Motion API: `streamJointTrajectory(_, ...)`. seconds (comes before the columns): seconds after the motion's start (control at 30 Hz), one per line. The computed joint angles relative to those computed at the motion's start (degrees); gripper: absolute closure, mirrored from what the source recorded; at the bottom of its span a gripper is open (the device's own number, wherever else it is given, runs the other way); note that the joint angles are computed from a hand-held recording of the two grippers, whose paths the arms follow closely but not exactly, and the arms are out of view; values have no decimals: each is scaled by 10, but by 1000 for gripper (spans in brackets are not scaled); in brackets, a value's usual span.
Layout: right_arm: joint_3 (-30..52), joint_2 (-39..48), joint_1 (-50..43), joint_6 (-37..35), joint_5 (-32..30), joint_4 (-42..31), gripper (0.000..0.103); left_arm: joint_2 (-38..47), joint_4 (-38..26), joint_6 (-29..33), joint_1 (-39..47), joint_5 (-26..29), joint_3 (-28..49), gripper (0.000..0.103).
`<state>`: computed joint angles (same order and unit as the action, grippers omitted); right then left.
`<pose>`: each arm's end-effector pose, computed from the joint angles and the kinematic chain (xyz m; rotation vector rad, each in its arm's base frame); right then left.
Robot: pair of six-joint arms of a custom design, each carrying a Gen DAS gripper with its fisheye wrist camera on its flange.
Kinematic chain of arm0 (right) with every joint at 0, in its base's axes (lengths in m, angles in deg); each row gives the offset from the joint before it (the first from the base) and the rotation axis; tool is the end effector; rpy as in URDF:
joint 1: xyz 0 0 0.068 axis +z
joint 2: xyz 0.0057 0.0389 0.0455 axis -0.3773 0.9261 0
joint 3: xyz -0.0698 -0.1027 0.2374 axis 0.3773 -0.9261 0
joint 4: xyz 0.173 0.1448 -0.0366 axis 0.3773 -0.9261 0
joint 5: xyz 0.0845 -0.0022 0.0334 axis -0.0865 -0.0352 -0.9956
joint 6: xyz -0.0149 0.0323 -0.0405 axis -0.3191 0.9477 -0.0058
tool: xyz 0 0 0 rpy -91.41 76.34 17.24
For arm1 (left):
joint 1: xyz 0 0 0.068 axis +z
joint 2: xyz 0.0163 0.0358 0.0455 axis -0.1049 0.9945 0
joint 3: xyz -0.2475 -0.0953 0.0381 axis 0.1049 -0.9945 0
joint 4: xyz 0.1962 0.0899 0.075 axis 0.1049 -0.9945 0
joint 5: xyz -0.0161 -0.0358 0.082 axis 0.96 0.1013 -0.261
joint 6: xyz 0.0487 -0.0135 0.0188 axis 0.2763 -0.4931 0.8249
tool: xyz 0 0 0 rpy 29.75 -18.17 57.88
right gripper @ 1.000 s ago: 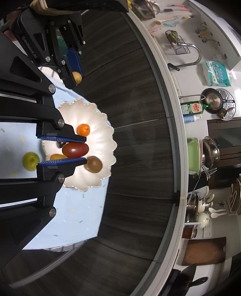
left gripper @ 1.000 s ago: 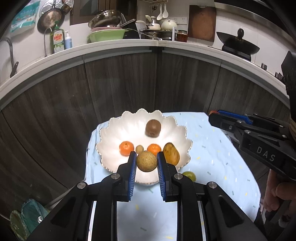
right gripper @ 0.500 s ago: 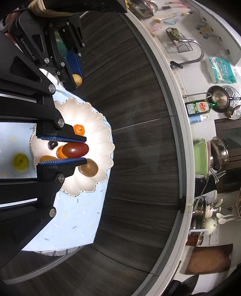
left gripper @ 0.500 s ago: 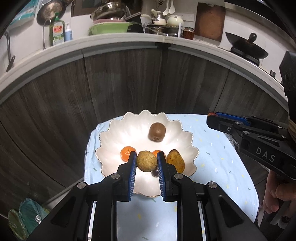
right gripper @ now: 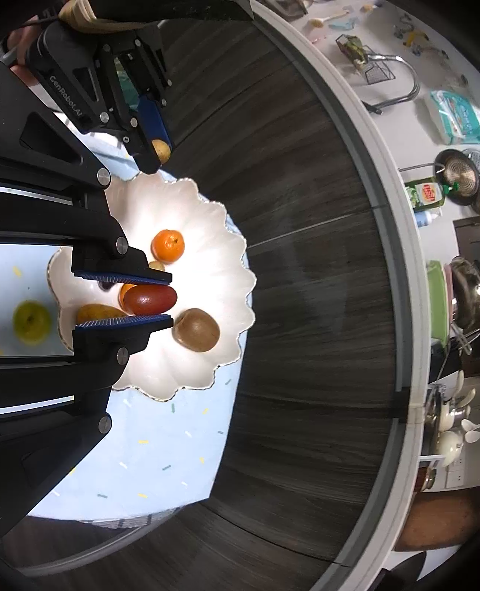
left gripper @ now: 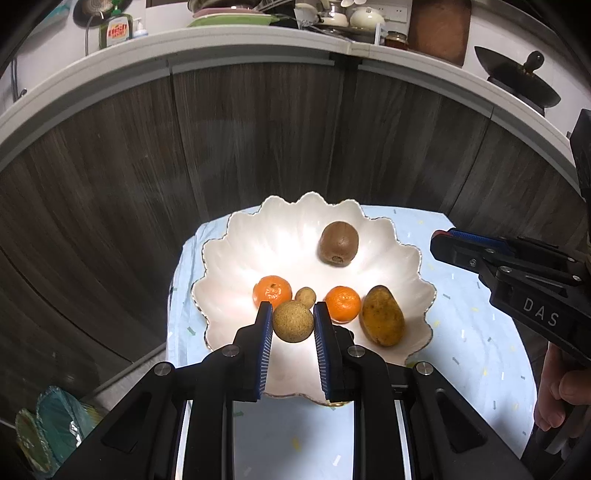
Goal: Organize fruits
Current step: 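Carry the brown fruit and red date over the white bowl and open both tools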
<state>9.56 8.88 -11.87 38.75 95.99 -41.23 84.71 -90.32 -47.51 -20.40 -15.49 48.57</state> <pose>0.2427 0.0381 0.2516 0.2738 2.3426 0.0570 0.2988 -0.0867 0.2272 0.7054 2.3521 -0.3471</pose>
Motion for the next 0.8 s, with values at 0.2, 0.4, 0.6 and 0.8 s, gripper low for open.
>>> streamJointTrajectory(0.2,-5,41,-26,-9,-18,33,86,43,18,-5,-6,-6,16,80)
streamJointTrajectory(0.4,-2,80,-47,-17,-34,59,86,83,28,-10,-10,-11,38,80)
streamJointTrajectory(0.6,7,113,-58,-21,-42,75,86,125,34,-15,-15,-15,64,80)
streamJointTrajectory(0.8,16,140,-66,-26,-48,86,86,151,37,-19,-16,-18,80,80)
